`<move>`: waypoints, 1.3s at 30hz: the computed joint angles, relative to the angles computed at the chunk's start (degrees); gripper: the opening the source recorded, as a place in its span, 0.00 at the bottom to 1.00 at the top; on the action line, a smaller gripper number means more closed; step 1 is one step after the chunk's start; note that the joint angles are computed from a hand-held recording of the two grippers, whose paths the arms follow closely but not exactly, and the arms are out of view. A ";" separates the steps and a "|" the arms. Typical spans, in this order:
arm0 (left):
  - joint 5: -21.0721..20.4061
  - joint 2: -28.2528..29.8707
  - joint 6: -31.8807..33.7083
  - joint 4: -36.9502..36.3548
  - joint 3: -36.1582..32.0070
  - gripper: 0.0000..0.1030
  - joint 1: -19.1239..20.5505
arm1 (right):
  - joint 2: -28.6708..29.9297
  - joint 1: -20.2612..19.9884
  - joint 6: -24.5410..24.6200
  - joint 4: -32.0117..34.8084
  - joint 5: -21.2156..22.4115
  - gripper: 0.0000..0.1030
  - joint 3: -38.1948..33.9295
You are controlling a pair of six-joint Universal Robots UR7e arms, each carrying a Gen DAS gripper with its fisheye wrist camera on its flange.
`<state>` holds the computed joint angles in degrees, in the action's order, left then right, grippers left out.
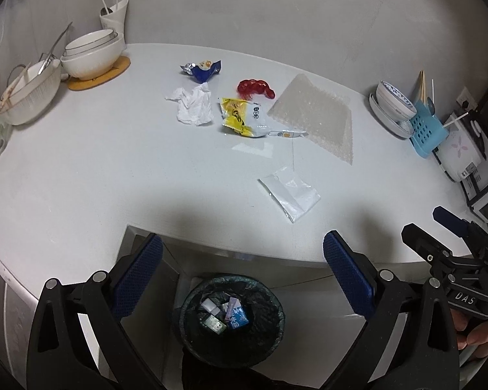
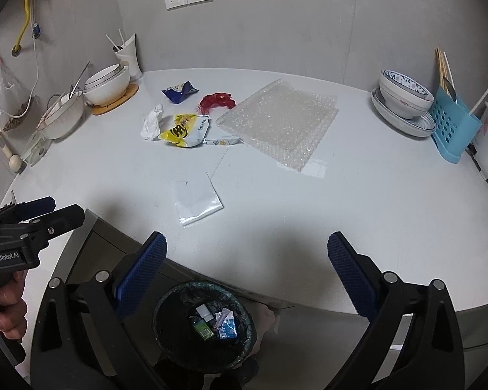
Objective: Collect trash
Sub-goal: 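Raise both open grippers over the counter toward the tissue and plastic bag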
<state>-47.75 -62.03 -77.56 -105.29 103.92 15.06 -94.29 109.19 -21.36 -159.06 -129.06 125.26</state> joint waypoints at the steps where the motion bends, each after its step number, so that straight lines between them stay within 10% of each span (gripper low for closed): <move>1: 0.21 0.02 0.50 0.25 -0.36 0.94 0.38 | 0.42 0.16 0.09 -0.07 -0.08 0.92 -0.43; 39: 2.51 5.06 23.22 -8.69 -11.11 0.93 21.80 | 21.93 0.00 8.00 6.64 -5.52 0.92 -15.31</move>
